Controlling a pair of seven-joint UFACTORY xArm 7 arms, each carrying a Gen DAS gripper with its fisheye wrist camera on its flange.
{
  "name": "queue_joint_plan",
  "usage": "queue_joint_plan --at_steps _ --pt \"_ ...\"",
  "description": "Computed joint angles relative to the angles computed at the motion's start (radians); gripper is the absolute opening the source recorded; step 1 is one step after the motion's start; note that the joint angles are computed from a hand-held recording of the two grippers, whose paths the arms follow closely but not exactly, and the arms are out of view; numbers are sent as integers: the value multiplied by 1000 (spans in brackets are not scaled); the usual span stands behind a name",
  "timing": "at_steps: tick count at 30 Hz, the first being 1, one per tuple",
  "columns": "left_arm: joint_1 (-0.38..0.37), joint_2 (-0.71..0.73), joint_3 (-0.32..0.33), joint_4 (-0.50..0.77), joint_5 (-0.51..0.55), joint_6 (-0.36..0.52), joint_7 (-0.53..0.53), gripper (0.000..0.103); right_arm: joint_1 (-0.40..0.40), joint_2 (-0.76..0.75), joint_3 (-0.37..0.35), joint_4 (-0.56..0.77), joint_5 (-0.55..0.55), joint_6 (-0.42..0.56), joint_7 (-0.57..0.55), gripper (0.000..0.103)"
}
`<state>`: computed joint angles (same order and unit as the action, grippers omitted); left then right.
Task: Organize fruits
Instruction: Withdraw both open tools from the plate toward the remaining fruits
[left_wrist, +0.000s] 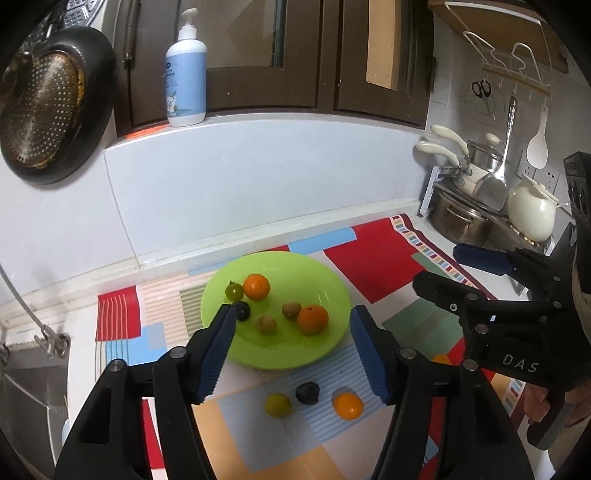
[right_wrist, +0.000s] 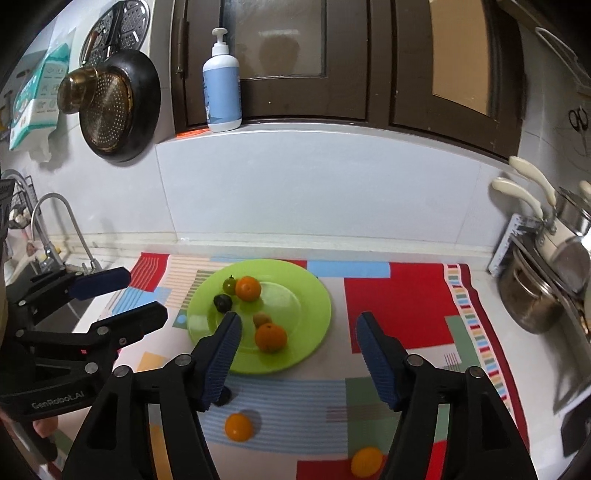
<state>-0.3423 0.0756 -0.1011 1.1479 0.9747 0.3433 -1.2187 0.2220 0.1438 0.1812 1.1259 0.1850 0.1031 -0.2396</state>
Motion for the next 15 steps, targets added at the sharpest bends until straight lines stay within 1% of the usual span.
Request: queue_joint_plan --at_steps 3,5,6,8,11,15 --pt "-10 -15 -7 -19 29 13 -48 69 -3 -31 -2 -46 11 -17 4 65" --pt "-15 -19 -15 -25 52 31 -84 78 -3 -53 -8 -81 13 -27 9 65" --pt "-20 -21 -19 -31 73 41 -110 79 -4 -60 -9 -93 19 -30 6 65" --pt "-24 -19 -27 -35 80 51 -123 82 -7 -74 -12 -119 38 -33 -2 65" --pt "-32 -11 -36 -41 73 61 -133 82 -8 -89 -20 -152 58 -27 -9 65" --pt "-47 5 -39 -43 56 71 -131 82 -4 -102 -41 -188 34 -24 22 65"
